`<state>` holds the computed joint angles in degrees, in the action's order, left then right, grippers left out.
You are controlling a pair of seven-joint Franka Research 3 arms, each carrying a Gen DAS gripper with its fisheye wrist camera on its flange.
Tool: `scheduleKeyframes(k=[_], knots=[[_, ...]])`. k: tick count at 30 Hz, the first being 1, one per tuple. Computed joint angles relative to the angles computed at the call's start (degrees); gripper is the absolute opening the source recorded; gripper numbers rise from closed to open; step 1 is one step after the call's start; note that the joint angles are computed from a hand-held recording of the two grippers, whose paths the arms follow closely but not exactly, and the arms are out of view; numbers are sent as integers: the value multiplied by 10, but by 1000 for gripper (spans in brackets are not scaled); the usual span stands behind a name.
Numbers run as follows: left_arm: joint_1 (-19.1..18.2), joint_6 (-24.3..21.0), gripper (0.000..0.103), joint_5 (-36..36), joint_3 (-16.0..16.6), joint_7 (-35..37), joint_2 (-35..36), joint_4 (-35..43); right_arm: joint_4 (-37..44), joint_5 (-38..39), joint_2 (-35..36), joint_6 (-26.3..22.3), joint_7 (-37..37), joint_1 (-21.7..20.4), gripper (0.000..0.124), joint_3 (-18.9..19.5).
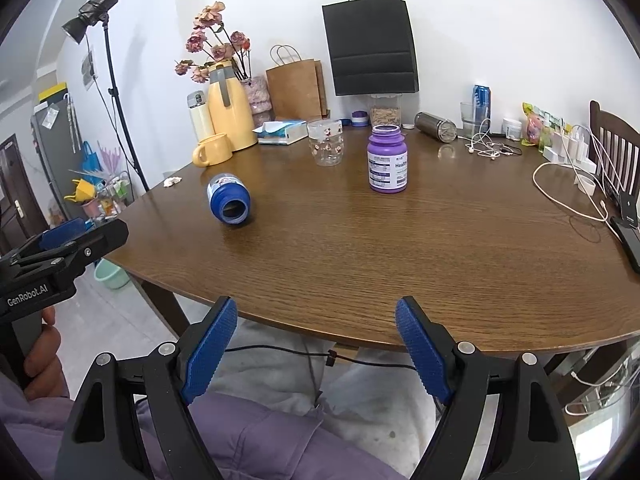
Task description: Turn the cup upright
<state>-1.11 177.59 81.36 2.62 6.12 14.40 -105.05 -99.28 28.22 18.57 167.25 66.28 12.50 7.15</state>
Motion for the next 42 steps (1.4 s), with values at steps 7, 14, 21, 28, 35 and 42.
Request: scheduleKeyframes(k=[7,14,21,28,35,42], knots=[[-1,3,103,-25,2,29,1,-3,2,-4,0,-8,3,1,86,-3],[-5,1,103,-30,5,32,0,-5,5,-12,2,-15,9,4,86,-7],[-5,0,103,-39,4,44,-1,-8,6,-13,4,-11,12,3,86,-6],[-8,1,103,-44,7,49,0,-8,5,-15,3,-12,16,4,86,-6],[-10,0,103,-45,8,50,0,-9,5,-10,3,-14,16,2,86,-5],[-10,0,103,-45,9,49,-1,-9,4,-9,3,-11,15,2,86,-4]])
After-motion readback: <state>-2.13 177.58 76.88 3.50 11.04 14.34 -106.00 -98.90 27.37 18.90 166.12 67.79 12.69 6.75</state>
